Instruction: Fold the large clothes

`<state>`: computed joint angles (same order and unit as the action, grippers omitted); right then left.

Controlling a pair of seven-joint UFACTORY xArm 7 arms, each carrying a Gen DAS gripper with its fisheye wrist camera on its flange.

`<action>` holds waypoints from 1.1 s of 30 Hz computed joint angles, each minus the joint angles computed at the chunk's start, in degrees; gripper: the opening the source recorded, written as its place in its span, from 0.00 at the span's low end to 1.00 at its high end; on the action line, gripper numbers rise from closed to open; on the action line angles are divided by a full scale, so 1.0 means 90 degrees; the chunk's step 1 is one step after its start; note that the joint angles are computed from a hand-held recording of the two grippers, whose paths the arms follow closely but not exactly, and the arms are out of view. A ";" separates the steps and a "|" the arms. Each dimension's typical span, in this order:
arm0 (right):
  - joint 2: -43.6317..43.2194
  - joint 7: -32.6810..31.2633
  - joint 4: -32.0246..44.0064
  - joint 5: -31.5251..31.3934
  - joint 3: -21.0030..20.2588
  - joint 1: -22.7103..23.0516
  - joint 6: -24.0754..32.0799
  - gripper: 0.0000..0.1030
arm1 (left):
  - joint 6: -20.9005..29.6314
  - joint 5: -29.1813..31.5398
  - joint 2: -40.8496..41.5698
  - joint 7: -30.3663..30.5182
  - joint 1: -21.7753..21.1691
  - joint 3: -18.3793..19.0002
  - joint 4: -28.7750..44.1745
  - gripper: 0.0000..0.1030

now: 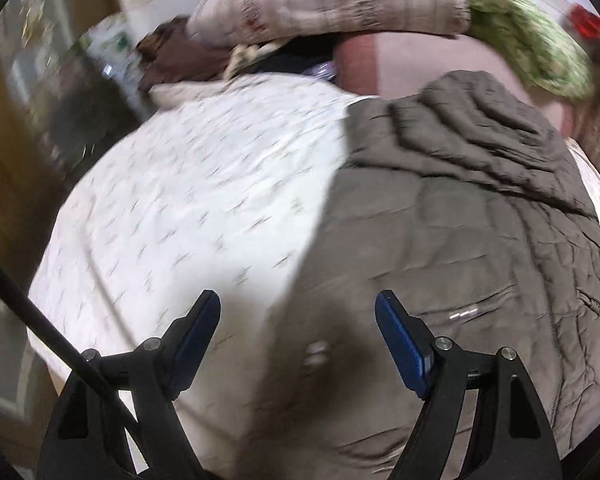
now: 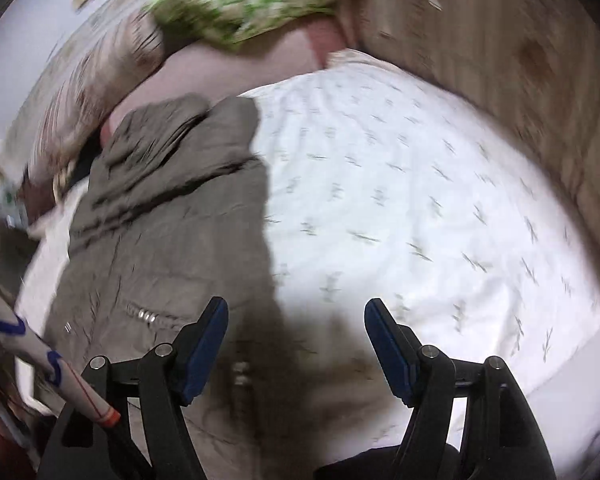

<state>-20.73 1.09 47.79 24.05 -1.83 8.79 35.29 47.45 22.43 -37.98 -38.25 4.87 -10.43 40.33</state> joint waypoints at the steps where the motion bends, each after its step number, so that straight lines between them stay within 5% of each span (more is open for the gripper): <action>1: 0.0040 -0.0124 -0.0026 0.0280 -0.0167 0.0053 0.0020 0.73 | 0.0010 -0.0083 -0.0106 0.0087 -0.0021 0.0154 -0.0097 0.77; 6: 0.0468 -0.1481 0.0065 0.2723 -0.0875 0.0481 0.0394 0.73 | -0.0394 -0.1054 -0.0245 0.0781 -0.0150 0.1188 -0.0530 0.77; 12: 0.1227 -0.2522 0.0440 0.4629 -0.0758 0.0532 0.1120 0.73 | -0.1120 -0.2963 0.0195 0.2122 -0.0756 0.2180 -0.0692 0.77; 16: 0.1532 -0.2679 0.0527 0.5099 -0.0452 0.0356 0.1469 0.74 | -0.1174 -0.4794 0.0558 0.3281 -0.1603 0.3079 -0.0646 0.77; 20: 0.1311 -0.2737 0.0423 0.5033 -0.0154 0.0082 0.1794 0.73 | -0.1026 -0.5312 0.0364 0.3616 -0.1573 0.2795 -0.0841 0.76; 25: 0.0753 -0.3041 -0.0126 0.5209 -0.0167 -0.0173 0.2535 0.73 | -0.0764 -0.4871 -0.0454 0.3347 -0.1149 0.1791 -0.1230 0.70; 33: -0.0111 -0.3268 -0.0979 0.5337 -0.0238 -0.0192 0.3019 0.64 | -0.0840 -0.4466 -0.0811 0.2874 -0.1169 0.1326 -0.1506 0.70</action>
